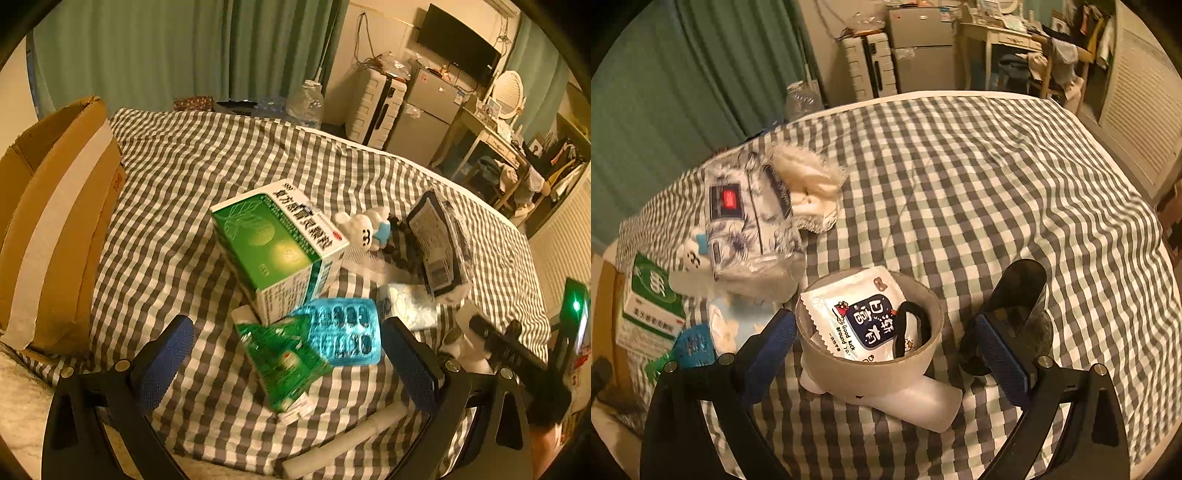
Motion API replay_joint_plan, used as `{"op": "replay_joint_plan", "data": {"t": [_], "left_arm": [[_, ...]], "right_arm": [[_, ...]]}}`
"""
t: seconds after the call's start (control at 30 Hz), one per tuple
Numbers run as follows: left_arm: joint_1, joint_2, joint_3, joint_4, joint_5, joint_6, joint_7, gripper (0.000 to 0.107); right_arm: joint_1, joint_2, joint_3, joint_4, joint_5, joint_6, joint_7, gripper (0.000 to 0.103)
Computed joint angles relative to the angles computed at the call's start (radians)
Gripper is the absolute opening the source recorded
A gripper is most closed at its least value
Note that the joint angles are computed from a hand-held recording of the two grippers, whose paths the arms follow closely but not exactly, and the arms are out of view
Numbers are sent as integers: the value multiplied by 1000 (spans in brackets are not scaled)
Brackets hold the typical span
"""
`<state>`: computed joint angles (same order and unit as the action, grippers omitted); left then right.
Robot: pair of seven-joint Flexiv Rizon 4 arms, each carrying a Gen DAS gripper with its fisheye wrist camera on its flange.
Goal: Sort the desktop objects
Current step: 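Return both tools to the items on the bed, then grasp the green medicine box with the left tool while the right tool grasps the tape roll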
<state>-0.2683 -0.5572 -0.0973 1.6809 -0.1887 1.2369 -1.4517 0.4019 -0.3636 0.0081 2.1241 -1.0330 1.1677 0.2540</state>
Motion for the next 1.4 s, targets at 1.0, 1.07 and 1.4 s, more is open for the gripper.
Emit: {"op": "replay_joint_plan", "data": {"t": [1.0, 1.07, 1.4], "left_arm": [[-68, -369, 97, -709, 159, -681, -608, 94], [-28, -334, 58, -598, 127, -596, -538, 91], [92, -9, -56, -118, -16, -283, -61, 89]], "right_arm": [[-15, 17, -6, 26, -63, 76, 40, 80], [-20, 22, -9, 34, -73, 89, 44, 80], [-99, 173, -10, 76, -357, 119, 264, 79]]}}
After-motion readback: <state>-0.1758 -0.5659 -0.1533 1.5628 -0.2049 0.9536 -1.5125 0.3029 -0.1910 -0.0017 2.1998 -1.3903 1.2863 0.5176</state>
